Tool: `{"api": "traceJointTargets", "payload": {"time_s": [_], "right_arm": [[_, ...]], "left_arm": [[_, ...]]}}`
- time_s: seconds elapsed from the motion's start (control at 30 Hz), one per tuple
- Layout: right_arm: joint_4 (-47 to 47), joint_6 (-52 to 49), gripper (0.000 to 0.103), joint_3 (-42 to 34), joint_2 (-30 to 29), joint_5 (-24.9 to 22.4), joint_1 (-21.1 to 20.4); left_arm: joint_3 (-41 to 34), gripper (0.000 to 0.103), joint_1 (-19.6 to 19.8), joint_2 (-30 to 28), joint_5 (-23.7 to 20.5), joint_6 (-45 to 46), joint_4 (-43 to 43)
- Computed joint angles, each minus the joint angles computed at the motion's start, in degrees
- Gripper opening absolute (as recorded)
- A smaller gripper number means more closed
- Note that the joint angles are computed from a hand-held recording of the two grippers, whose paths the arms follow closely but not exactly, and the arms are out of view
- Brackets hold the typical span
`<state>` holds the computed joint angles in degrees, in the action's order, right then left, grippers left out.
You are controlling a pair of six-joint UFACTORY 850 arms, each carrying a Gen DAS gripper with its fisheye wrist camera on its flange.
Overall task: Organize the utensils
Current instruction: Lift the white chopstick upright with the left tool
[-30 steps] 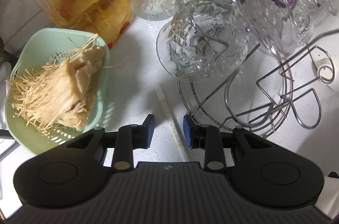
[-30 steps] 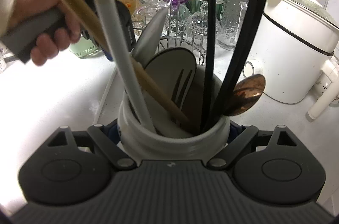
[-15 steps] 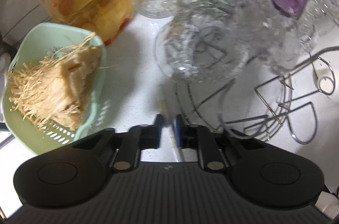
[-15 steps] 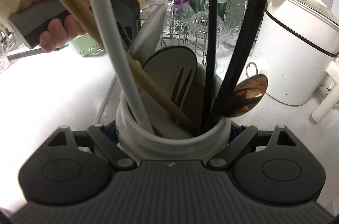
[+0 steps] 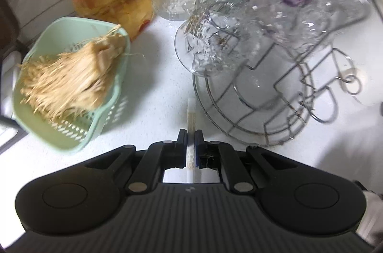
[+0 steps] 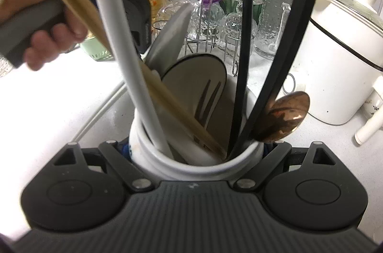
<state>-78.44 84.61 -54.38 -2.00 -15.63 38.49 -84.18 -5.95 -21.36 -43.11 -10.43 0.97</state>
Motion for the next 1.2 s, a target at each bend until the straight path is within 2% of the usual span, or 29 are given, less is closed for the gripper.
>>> {"api": "traceJointTargets", "payload": {"time_s": [0.27, 0.47, 0.53, 0.7, 1.0, 1.2], "right_arm": [[-1.53, 0.19, 0.092, 0.6, 0.32, 3.3, -1.55], [5.15, -7.19, 0.092, -0.34, -0.22, 3.98, -2.1], [9.92, -12.16, 0.092, -0.81, -0.4, 4.05, -2.32], [16.14, -18.63, 0.092, -1.03, -0.21, 3.83, -2.36], [19.28, -23.07, 0.092, -1.13, -0.35, 4.83, -2.95], [20.01, -24.27, 0.092, -1.1, -0.34, 5.24, -3.09]], "left_arm": [[11.23, 0.007, -1.0, 13.7, 8.28, -5.8, 4.0], [16.76, 0.007, -3.11, 22.97, 11.3, -14.48, 9.7], [18.64, 0.007, -3.67, 25.91, 12.05, -17.19, 11.14], [22.39, 0.007, -4.53, 32.53, 13.46, -20.42, 12.3], [26.91, 0.007, -6.38, 38.71, 16.53, -25.94, 15.44], [26.69, 0.007, -6.77, 40.02, 17.61, -24.38, 13.85]]}}
